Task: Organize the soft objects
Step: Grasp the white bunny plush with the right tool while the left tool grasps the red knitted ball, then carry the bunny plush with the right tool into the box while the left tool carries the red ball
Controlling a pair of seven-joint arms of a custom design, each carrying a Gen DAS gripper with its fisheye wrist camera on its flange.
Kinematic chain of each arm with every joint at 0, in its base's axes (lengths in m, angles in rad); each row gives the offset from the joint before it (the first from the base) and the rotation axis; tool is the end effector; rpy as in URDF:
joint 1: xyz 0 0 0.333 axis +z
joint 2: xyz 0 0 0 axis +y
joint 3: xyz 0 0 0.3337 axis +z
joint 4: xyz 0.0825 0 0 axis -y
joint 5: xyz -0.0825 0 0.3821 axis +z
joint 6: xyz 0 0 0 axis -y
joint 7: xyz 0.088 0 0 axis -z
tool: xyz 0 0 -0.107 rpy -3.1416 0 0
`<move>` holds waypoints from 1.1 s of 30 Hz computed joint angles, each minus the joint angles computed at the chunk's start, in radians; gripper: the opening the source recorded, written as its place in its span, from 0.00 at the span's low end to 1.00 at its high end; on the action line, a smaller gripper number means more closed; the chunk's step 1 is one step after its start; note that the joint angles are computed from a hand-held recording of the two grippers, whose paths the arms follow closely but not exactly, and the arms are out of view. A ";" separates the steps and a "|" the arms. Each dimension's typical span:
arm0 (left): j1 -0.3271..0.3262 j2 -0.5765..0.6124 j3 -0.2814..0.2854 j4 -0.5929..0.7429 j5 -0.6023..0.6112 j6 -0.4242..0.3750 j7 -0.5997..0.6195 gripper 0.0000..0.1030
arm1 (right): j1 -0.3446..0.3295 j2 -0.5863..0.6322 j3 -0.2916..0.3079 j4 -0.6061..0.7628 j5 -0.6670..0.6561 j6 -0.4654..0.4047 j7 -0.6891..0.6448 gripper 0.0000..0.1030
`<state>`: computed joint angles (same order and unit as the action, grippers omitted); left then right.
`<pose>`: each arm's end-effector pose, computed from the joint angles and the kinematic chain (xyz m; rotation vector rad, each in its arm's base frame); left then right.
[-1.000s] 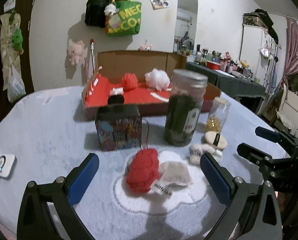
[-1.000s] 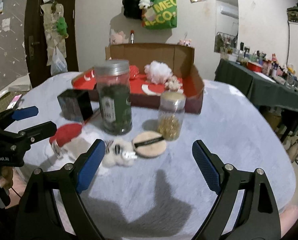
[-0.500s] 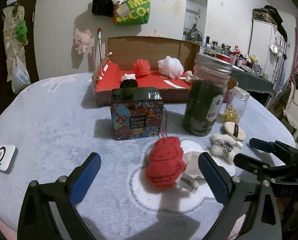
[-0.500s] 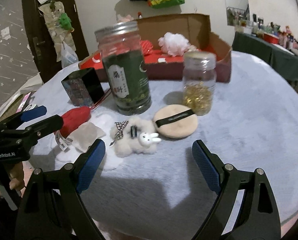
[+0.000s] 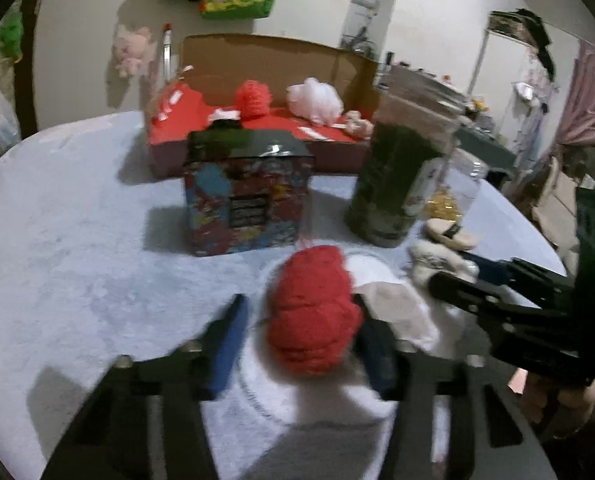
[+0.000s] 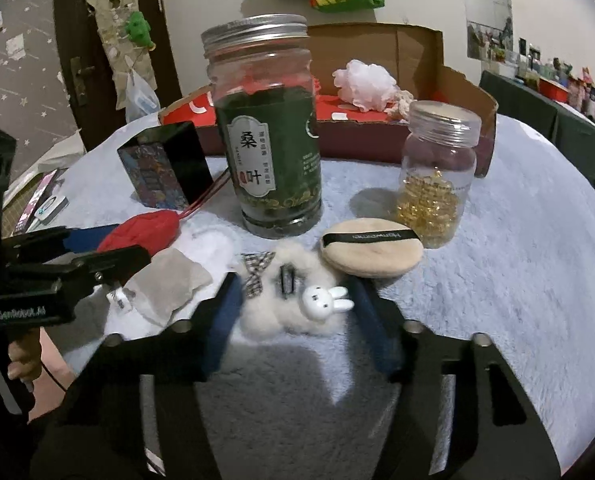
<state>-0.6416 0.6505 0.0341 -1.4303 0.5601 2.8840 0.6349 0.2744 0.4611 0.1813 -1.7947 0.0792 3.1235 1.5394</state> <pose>0.6148 -0.4734 0.4149 -1.6539 1.9660 -1.0490 0.6475 0.2874 0.4188 -1.8948 1.3220 -0.4769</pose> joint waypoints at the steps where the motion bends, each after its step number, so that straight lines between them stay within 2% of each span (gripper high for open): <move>1: 0.002 0.000 -0.007 0.003 -0.003 -0.002 0.008 0.37 | -0.015 -0.001 0.018 -0.004 0.003 0.005 -0.013 0.44; 3: -0.022 -0.003 0.015 0.013 0.021 -0.017 -0.007 0.37 | -0.085 -0.004 0.100 -0.017 0.027 0.014 -0.057 0.41; 8: -0.036 -0.011 0.017 0.023 0.054 0.017 -0.006 0.37 | -0.210 -0.029 0.240 -0.065 0.086 0.060 -0.128 0.39; 11: -0.025 0.008 -0.010 0.057 0.040 0.020 0.035 0.37 | -0.288 -0.036 0.325 -0.077 0.106 0.070 -0.159 0.39; 13: -0.020 0.030 -0.027 0.094 0.021 0.008 0.070 0.37 | -0.313 -0.037 0.352 -0.077 0.113 0.066 -0.173 0.39; 15: -0.025 0.042 -0.025 0.111 0.010 0.001 0.084 0.37 | -0.361 -0.033 0.409 -0.079 0.125 0.066 -0.201 0.39; 21: -0.025 0.071 -0.034 0.159 -0.030 -0.026 0.134 0.37 | -0.344 -0.041 0.390 -0.077 0.134 0.062 -0.217 0.39; 33: -0.033 0.066 -0.017 0.145 -0.046 -0.019 0.134 0.37 | -0.290 -0.042 0.334 -0.062 0.178 0.041 -0.248 0.39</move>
